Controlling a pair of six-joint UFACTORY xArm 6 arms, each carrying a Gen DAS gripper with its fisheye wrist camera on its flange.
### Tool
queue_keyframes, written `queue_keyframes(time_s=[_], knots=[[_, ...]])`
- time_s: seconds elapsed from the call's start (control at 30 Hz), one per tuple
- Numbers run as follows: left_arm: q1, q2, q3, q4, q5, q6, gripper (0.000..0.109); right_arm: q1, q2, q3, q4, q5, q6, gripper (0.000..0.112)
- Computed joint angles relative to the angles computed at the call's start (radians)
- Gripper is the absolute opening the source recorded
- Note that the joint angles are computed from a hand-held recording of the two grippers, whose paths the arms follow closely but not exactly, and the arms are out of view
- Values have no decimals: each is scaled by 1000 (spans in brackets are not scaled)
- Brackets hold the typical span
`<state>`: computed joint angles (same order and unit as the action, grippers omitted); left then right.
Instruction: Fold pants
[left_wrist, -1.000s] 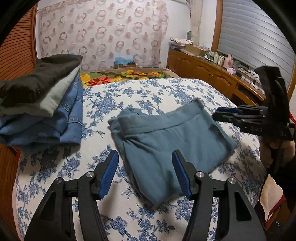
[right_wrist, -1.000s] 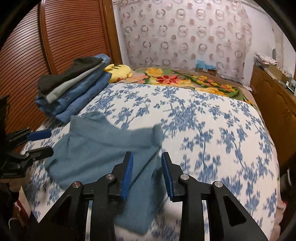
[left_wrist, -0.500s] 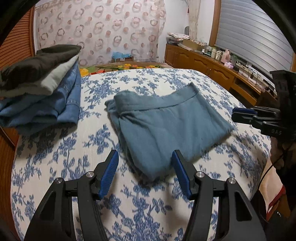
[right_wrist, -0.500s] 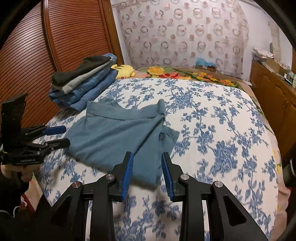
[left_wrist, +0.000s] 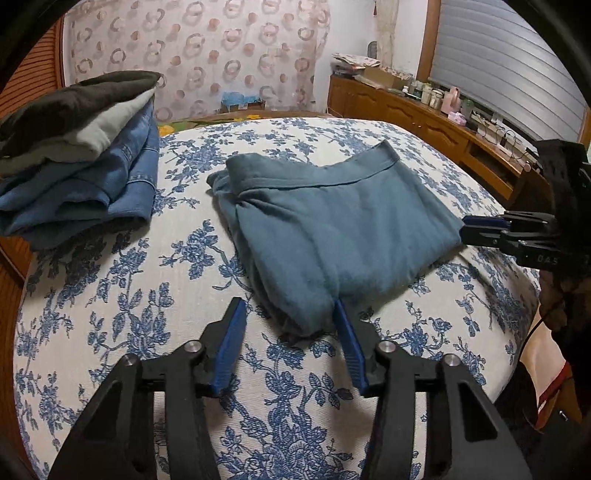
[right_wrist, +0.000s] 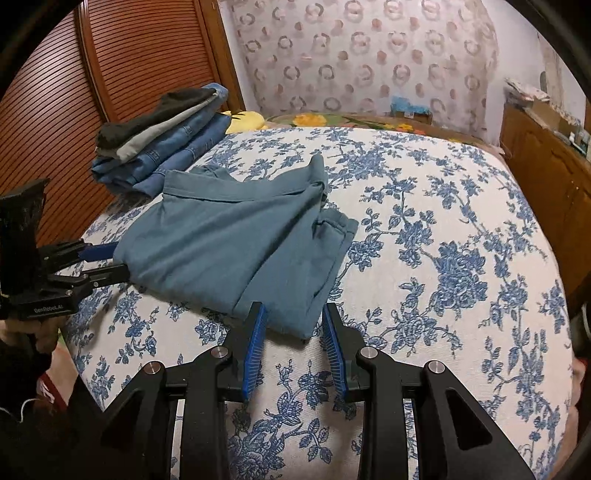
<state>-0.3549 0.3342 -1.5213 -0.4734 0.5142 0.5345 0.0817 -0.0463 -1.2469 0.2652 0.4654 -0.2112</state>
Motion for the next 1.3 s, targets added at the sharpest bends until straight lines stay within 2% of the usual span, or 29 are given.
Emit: queue_keyframes(time_s=[0.1, 0.23, 0.37, 0.47, 0.53, 0.67, 0.8, 1.1, 1.3], knots=[[-3, 1, 1, -22, 0, 14, 39, 6, 11, -9, -5, -2, 1, 32], [-8, 4, -7, -37, 10, 28, 22, 7, 21, -14, 6, 7, -17, 20], [-7, 1, -1, -56, -2, 30, 16, 1, 10, -3, 48, 3, -60, 10], [-3, 3, -4, -68, 1, 37, 15, -6, -15, 43, -86, -79, 56, 7], [-2, 0, 1, -70, -1, 40, 15, -9, -18, 41, -45, -68, 39, 7], [0, -5, 7, -94, -2, 55, 14, 1, -22, 57, -59, -82, 54, 7], [-3, -32, 37, -137, -28, 101, 9, 3, -42, 71, 23, -87, -1, 7], [11, -149, 150, -216, -24, 198, 7, 27, -187, 182, 65, -68, -64, 7], [17, -241, 265, -251, 2, 257, 7, 37, -284, 268, 65, -57, -29, 7]])
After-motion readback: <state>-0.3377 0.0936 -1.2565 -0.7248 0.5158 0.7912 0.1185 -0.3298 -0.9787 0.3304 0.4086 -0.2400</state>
